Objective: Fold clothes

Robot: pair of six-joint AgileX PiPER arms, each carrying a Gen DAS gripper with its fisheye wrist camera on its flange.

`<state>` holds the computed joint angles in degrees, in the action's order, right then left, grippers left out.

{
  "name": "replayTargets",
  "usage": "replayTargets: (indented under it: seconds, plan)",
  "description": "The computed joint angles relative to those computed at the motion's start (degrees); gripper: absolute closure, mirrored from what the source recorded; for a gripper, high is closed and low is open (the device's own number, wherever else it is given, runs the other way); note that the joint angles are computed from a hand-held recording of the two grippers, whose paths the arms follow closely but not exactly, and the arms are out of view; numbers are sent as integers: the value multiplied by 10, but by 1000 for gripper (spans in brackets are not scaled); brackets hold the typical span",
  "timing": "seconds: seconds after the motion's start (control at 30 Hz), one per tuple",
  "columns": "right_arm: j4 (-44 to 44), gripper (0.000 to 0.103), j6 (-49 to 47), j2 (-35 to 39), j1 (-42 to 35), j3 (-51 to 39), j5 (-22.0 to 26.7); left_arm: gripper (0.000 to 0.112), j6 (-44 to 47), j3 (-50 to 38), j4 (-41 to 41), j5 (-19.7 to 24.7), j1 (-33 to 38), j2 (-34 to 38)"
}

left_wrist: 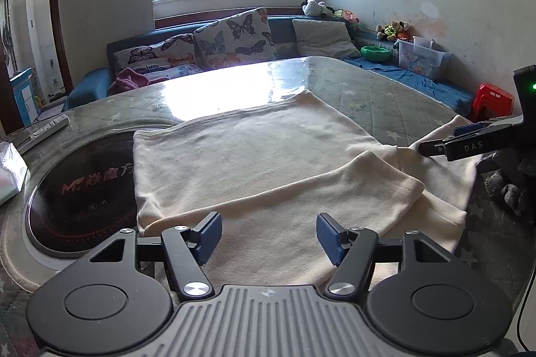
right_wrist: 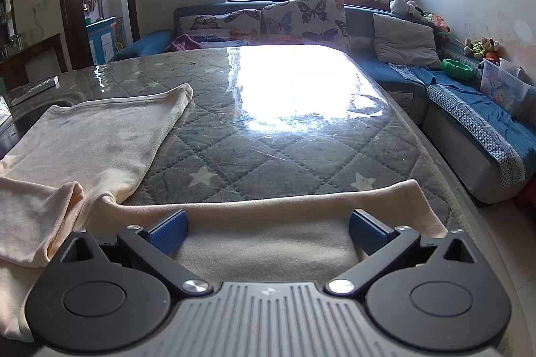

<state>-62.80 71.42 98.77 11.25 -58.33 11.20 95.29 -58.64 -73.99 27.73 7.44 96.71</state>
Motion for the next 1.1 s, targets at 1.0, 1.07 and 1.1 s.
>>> replayTargets:
  seconds: [1.0, 1.07, 1.1]
  plan:
    - [273, 19, -228, -87, -59, 51, -27, 42, -28, 1, 5, -19, -46, -15]
    - [279, 20, -224, -101, -72, 63, -25, 42, -28, 0, 5, -19, -53, -13]
    - [285, 21, -226, -107, -79, 68, -24, 42, -29, 0, 5, -19, -56, -13]
